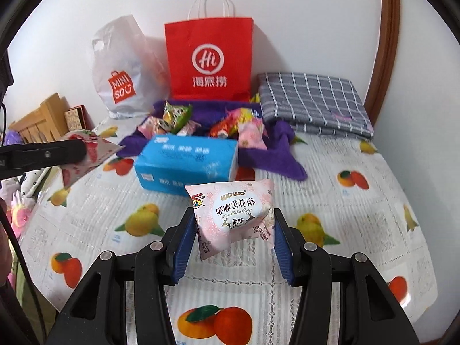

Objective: Organize snacks
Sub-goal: 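Lift both pink packets and carry them toward the purple towel, then lower both held packets over the purple towel behind the tissue pack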

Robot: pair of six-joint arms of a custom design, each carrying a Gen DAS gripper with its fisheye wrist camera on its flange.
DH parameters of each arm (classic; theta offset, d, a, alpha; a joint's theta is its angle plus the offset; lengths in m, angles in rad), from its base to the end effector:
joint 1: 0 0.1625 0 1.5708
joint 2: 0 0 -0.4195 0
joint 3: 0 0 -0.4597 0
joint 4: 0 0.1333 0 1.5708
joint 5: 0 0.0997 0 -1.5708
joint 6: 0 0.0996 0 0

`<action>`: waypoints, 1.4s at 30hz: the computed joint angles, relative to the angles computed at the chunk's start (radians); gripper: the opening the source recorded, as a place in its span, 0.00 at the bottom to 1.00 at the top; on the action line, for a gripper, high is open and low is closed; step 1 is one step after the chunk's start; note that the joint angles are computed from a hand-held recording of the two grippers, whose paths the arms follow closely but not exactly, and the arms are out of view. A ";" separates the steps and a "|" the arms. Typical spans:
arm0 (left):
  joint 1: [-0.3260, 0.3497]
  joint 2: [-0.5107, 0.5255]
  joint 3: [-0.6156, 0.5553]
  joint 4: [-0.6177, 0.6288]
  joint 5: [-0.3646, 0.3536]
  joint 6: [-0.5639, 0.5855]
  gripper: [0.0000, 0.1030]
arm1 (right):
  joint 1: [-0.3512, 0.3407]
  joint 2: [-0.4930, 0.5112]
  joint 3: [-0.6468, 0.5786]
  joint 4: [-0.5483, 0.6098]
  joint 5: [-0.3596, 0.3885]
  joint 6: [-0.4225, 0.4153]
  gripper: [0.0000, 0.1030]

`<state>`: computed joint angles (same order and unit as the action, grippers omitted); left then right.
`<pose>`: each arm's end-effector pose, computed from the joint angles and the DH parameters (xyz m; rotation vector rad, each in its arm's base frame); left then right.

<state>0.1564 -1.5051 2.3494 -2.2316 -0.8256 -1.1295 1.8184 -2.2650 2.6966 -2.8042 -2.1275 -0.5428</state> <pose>-0.3812 -0.2634 0.1473 0.4633 2.5693 -0.9039 0.1467 -0.2510 0.3054 0.6403 -2.2723 0.8841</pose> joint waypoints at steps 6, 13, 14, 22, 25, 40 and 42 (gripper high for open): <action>0.002 0.009 -0.030 0.004 0.010 0.019 0.34 | 0.048 0.035 -0.050 0.031 -0.006 0.067 0.49; 0.020 0.010 -0.062 0.008 0.030 0.040 0.34 | 0.087 0.095 -0.124 0.034 0.018 0.116 0.49; 0.024 0.011 -0.067 0.006 0.032 0.042 0.34 | 0.092 0.105 -0.130 0.029 0.016 0.119 0.49; 0.055 0.015 -0.103 -0.005 0.055 0.087 0.34 | 0.139 0.208 -0.199 -0.031 0.014 0.129 0.49; 0.061 0.017 -0.113 -0.004 0.066 0.103 0.34 | 0.145 0.231 -0.216 -0.045 0.019 0.130 0.49; 0.109 0.051 -0.165 -0.041 0.118 0.192 0.34 | 0.149 0.352 -0.299 -0.076 0.019 0.147 0.49; 0.116 0.057 -0.170 -0.051 0.123 0.205 0.34 | 0.146 0.371 -0.311 -0.077 0.023 0.147 0.49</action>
<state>0.2725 -1.4480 2.1799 -2.2824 -0.7024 -0.9240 1.9644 -1.8942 2.3858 -2.8816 -2.1043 -0.3954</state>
